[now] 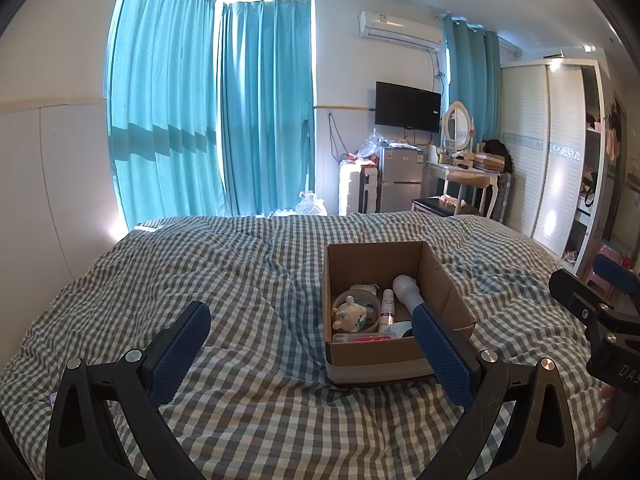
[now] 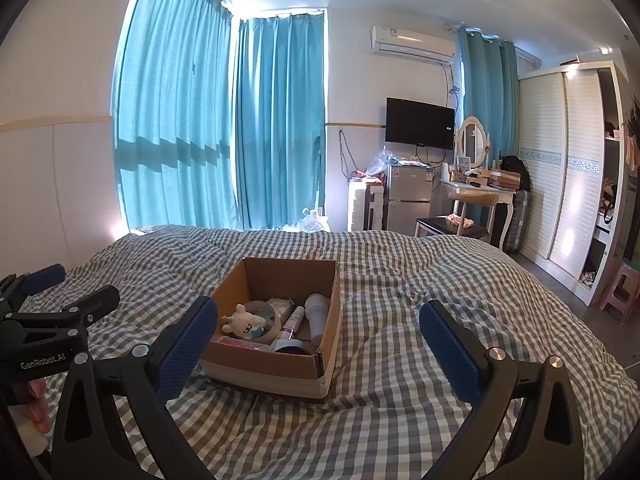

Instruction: Organize objects

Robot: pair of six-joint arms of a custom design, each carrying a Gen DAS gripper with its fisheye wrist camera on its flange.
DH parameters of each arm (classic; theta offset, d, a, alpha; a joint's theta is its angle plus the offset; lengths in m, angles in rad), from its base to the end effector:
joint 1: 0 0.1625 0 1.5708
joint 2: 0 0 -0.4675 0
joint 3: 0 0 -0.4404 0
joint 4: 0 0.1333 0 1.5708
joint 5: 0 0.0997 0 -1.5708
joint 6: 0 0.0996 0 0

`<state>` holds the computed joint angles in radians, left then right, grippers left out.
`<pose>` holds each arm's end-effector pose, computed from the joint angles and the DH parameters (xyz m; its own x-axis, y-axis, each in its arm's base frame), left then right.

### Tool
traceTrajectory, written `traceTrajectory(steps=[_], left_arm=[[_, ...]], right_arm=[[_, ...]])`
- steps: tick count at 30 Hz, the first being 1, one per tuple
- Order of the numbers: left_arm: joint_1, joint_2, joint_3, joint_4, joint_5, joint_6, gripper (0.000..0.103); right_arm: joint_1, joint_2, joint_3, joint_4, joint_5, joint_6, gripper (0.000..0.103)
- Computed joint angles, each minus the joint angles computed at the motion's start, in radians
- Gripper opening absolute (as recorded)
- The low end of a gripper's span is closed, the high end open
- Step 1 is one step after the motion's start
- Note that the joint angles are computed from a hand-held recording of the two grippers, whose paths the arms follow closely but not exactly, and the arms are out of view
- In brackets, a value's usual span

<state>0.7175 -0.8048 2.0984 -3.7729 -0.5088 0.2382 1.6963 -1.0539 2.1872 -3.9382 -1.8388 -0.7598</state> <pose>-0.2652 -0.5238 0.1246 -0.7062 0.0120 -0.7079 0.6482 0.4131 -0.6396 0.1738 -0.5236 0.2324 -0.6878 -0.1335 0.7135 -0.7105 0.3253 -0.6240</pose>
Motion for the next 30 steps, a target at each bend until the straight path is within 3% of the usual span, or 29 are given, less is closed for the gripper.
traceTrajectory(steps=[30], left_arm=[[0.001,0.009,-0.008,-0.016,0.019,0.029,0.103]], right_arm=[[0.001,0.009,-0.001,0.008,-0.009,-0.002,0.101]])
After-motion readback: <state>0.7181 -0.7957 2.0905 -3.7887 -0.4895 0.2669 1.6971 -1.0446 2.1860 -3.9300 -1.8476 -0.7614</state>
